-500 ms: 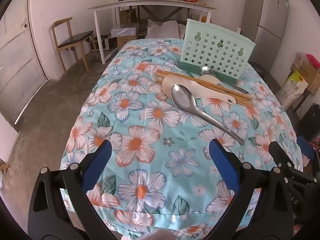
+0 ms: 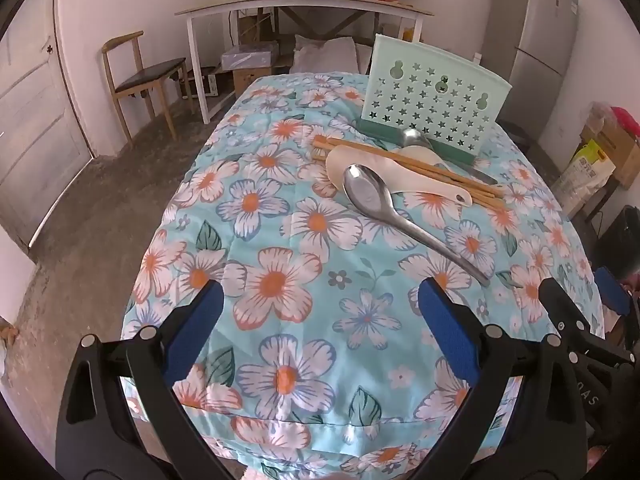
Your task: Organize utensils
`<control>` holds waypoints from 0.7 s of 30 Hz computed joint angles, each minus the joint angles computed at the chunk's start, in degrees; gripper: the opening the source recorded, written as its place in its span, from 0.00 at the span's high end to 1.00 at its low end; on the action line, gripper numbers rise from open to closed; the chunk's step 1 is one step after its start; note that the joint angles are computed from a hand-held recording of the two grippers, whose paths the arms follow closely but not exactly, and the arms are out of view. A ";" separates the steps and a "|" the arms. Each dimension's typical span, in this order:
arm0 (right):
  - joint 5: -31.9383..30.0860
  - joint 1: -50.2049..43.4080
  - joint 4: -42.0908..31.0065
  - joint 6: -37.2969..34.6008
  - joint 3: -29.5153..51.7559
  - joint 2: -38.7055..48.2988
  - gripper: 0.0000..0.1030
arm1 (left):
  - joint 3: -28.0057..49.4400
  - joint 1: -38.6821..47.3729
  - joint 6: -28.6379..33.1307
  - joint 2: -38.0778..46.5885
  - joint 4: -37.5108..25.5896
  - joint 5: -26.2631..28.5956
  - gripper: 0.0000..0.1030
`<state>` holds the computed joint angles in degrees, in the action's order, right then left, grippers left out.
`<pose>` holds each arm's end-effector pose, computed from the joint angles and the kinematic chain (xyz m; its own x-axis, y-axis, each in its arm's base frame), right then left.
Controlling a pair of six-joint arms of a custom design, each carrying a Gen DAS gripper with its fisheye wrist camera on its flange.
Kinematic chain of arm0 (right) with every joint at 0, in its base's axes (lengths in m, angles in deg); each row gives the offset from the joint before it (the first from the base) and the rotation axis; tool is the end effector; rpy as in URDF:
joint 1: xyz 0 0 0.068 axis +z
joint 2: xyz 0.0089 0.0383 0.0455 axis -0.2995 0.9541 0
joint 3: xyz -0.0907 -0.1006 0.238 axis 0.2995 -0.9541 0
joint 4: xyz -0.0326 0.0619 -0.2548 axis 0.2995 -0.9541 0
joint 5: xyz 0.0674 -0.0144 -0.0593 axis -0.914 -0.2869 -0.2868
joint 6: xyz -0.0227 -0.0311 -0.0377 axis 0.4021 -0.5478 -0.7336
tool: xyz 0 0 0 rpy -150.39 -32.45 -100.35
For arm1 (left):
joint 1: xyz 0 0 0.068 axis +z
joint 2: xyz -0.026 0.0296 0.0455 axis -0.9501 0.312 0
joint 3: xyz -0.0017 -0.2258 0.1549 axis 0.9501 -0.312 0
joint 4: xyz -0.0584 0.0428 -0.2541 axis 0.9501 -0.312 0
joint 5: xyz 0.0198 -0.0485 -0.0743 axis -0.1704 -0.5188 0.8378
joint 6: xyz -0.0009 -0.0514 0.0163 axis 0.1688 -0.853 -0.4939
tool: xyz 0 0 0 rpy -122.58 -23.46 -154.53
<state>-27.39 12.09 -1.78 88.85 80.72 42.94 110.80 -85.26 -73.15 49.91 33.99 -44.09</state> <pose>0.2904 0.1554 0.0922 -0.5836 -0.1025 -0.8056 -0.2152 0.9761 0.0317 0.2937 -0.0583 0.1888 -0.7011 -0.2580 -0.6648 -0.3114 0.9494 -0.0401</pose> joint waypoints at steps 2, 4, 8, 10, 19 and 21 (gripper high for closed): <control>-0.25 -0.16 -1.18 -0.06 0.25 -0.84 0.06 | 0.34 0.00 0.30 -0.12 -0.31 0.12 0.09; -0.50 -0.48 -0.88 -0.25 0.45 -0.34 0.06 | 0.61 -0.12 0.14 -0.19 -0.73 0.16 0.09; -0.38 -0.47 -0.80 -0.36 0.77 -0.01 0.06 | 0.68 -0.06 -0.05 -0.19 -0.91 0.02 0.09; -0.27 -0.42 -0.79 -0.39 0.76 0.01 0.06 | 0.58 0.33 0.20 -0.34 -0.86 0.58 0.09; 0.22 -0.04 -0.24 -0.35 0.28 -0.14 0.06 | 0.58 0.84 0.43 -0.69 -1.11 0.85 0.09; 0.20 -0.07 -0.06 -0.33 0.19 -0.04 0.06 | 0.60 0.89 0.50 -0.73 -1.20 0.88 0.09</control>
<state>-27.19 12.02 -1.84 88.52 80.91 42.90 111.40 -84.37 -72.65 49.18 32.80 -43.20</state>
